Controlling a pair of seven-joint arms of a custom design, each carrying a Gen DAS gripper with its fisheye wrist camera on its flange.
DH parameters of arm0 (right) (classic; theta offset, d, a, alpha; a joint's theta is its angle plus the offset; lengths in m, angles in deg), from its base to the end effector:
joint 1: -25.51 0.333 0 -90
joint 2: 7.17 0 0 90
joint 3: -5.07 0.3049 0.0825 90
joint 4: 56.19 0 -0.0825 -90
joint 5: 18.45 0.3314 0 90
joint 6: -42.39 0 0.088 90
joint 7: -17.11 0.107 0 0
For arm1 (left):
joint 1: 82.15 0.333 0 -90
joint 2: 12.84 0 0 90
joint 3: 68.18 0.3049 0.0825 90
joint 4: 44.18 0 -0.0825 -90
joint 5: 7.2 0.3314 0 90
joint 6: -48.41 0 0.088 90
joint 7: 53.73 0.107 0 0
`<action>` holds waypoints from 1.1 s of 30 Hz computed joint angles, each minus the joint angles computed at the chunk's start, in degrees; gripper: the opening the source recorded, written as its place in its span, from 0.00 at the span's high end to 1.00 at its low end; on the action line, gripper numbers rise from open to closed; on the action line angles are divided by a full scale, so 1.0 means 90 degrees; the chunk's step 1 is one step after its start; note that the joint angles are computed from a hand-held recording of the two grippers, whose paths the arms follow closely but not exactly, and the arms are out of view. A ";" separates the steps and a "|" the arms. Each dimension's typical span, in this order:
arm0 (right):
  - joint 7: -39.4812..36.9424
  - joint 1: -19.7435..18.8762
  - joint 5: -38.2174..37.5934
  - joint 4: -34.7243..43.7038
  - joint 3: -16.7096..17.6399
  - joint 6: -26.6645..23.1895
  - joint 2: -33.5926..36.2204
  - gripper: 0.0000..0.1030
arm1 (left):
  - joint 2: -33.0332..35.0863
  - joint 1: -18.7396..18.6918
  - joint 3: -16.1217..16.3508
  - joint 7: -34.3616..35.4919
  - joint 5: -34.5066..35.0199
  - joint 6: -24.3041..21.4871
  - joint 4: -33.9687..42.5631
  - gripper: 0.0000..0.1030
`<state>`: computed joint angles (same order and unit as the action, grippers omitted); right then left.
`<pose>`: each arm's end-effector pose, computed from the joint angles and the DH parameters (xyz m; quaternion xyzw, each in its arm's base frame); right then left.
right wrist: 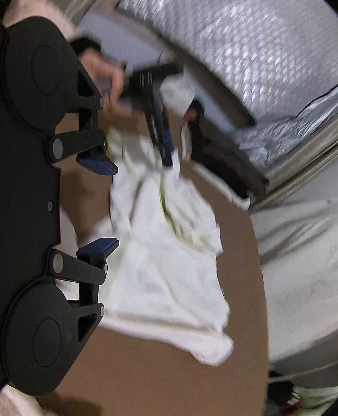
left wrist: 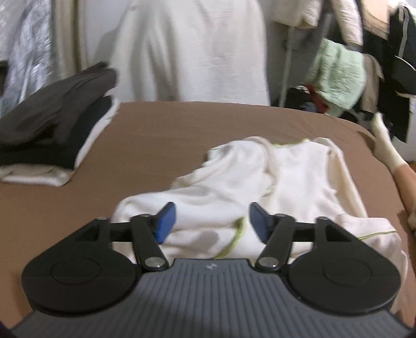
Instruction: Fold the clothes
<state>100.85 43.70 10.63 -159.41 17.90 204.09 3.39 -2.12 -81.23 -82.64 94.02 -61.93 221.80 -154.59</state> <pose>0.5395 0.2832 0.5489 -0.7016 0.5654 -0.0540 0.4303 0.5854 -0.0676 0.4938 -0.5196 0.7144 -0.3960 0.2506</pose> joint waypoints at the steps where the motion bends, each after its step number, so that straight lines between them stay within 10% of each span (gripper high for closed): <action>1: 0.0380 0.0116 -0.0531 0.0189 -0.0205 -0.0063 0.0178 0.42 | 0.0065 -0.0096 0.0053 -0.0176 0.0245 -0.0011 0.0074 0.26; 6: 0.1098 -0.0154 -0.1178 0.1761 -0.0324 -0.0930 0.1409 0.42 | 0.0525 -0.1129 0.1136 -0.2302 0.3159 0.0022 0.0451 0.26; 13: 0.1827 -0.0357 -0.1701 0.3196 -0.0430 -0.1325 0.2631 0.40 | 0.1571 -0.1344 0.1554 -0.3778 0.4868 -0.1154 0.2045 0.17; 15: 0.2086 -0.0342 -0.1911 0.3472 -0.0527 -0.1218 0.2918 0.33 | 0.2014 -0.0960 0.1096 -0.3396 0.4723 -0.1761 0.2762 0.43; 16: 0.2277 -0.0289 -0.2070 0.3564 -0.0634 -0.1106 0.3048 0.30 | 0.2244 -0.0931 0.1039 -0.3423 0.4995 -0.2124 0.3137 0.75; 18: 0.2595 -0.0323 -0.2190 0.3460 -0.0655 -0.0739 0.3176 0.30 | 0.2397 -0.1221 0.1388 -0.3951 0.5642 -0.2134 0.3345 0.80; 22: 0.2363 -0.0944 -0.1682 0.3035 0.0090 -0.0134 0.3301 0.31 | 0.1783 -0.0604 0.0980 -0.4445 0.4994 -0.0242 0.2394 0.84; 26: 0.2205 -0.1042 -0.1714 0.2775 0.0218 0.0185 0.3177 0.30 | 0.1143 0.1189 -0.0675 -0.3548 0.2622 0.0290 0.1686 0.85; 28: 0.2214 -0.1119 -0.1630 0.2922 0.0350 0.0164 0.3302 0.30 | 0.0811 0.1319 -0.0534 -0.3745 0.2482 0.0402 0.1105 0.85; 30: 0.2205 -0.1186 -0.1507 0.3150 0.0495 0.0119 0.3485 0.30 | 0.0581 0.0780 0.0332 -0.4270 0.2966 0.0171 0.0624 0.85; 33: 0.2144 -0.1210 -0.1308 0.3627 0.0728 0.0051 0.3841 0.30 | 0.0489 0.0770 0.0754 -0.4831 0.3067 -0.1679 0.0659 0.85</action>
<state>120.14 32.81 -1.15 -126.77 24.46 204.55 37.96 2.28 -74.30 -75.86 50.54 -34.33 206.69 -148.65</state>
